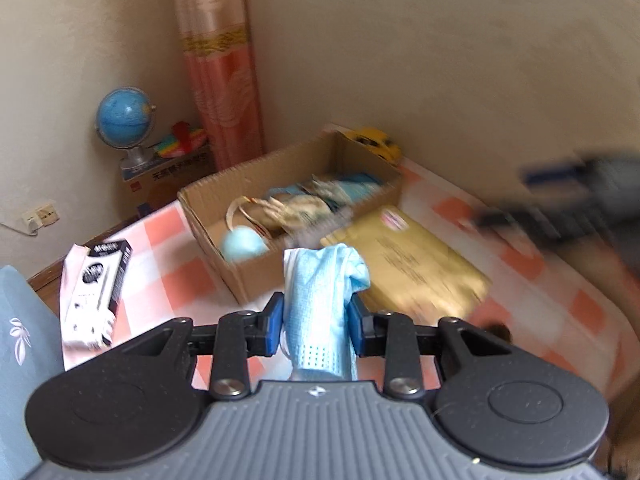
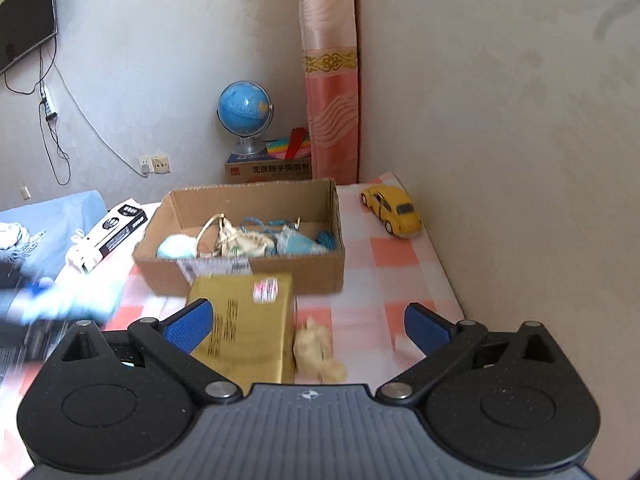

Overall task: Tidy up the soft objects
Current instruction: 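Carry the blue face mask into the cardboard box and open the left gripper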

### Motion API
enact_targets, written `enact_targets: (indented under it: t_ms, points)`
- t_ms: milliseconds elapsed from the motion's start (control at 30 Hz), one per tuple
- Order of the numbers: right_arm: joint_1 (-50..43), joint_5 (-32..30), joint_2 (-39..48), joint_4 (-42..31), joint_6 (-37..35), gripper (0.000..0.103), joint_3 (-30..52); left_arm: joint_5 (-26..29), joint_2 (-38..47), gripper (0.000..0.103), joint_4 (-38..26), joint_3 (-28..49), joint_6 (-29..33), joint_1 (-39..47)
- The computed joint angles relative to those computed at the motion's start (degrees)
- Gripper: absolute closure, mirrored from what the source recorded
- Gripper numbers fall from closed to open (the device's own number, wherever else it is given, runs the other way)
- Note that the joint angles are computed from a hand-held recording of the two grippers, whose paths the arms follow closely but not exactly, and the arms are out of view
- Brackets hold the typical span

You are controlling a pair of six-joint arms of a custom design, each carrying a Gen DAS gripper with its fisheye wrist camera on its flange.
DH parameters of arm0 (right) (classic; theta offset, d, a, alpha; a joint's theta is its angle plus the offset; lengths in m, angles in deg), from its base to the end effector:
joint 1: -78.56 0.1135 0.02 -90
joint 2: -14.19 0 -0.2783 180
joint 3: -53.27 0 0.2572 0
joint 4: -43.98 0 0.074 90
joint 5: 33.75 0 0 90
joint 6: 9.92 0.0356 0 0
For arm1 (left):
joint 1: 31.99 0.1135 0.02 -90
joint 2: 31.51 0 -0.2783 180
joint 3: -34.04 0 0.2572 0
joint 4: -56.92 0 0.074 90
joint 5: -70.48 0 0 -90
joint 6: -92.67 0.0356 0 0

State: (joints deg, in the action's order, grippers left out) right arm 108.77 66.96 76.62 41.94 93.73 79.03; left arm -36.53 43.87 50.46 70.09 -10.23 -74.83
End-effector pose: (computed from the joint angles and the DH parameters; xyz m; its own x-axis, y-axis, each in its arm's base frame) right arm 0.1611 0.0861 0.1384 -0.6123 -0.0882 -0.7857 -0.2311 0.9703 0.0712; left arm 0.1714 -0.1447 0.1423 -0.6241 0.2876 -0.7265 0.3707 0.9275 0.0487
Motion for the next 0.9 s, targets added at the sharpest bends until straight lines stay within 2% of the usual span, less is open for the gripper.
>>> enact_targets:
  t_ms: [200,367,500,567,667,733,900]
  points:
    - [2.3,1.6,-9.9,-4.2,3.1,0.0,-5.8,2.7,13.5,0.072,0.5,12.7,2.1,9.7]
    - [4.1,3.5,-17.3,-9.9,4.7,0.0,-7.5,2.1,24.2,0.072,-4.2,24.7,0.1,14.1]
    - [2.9,3.3,-22.1,-14.0,4.1,0.0,-7.6,1.3,30.1,0.07,-6.2,30.8,-1.0,15.4]
    - [2.0,2.6,-23.8,-15.3,3.9,0.0,-7.7,-0.1,32.2,0.065,-5.7,32.4,-1.7,15.4]
    - [1.0,1.9,-23.7,-14.9,3.7,0.0,-8.1,-2.2,34.0,0.042,-5.9,33.9,-2.9,15.2]
    - [0.8,1.4,-23.3,-14.4,3.7,0.0,-8.3,-3.6,33.9,0.02,-4.5,33.1,-2.6,14.7]
    - [-0.2,0.1,-23.2,-13.8,3.2,0.0,-8.6,-4.8,30.5,0.012,-2.6,29.5,-1.8,13.6]
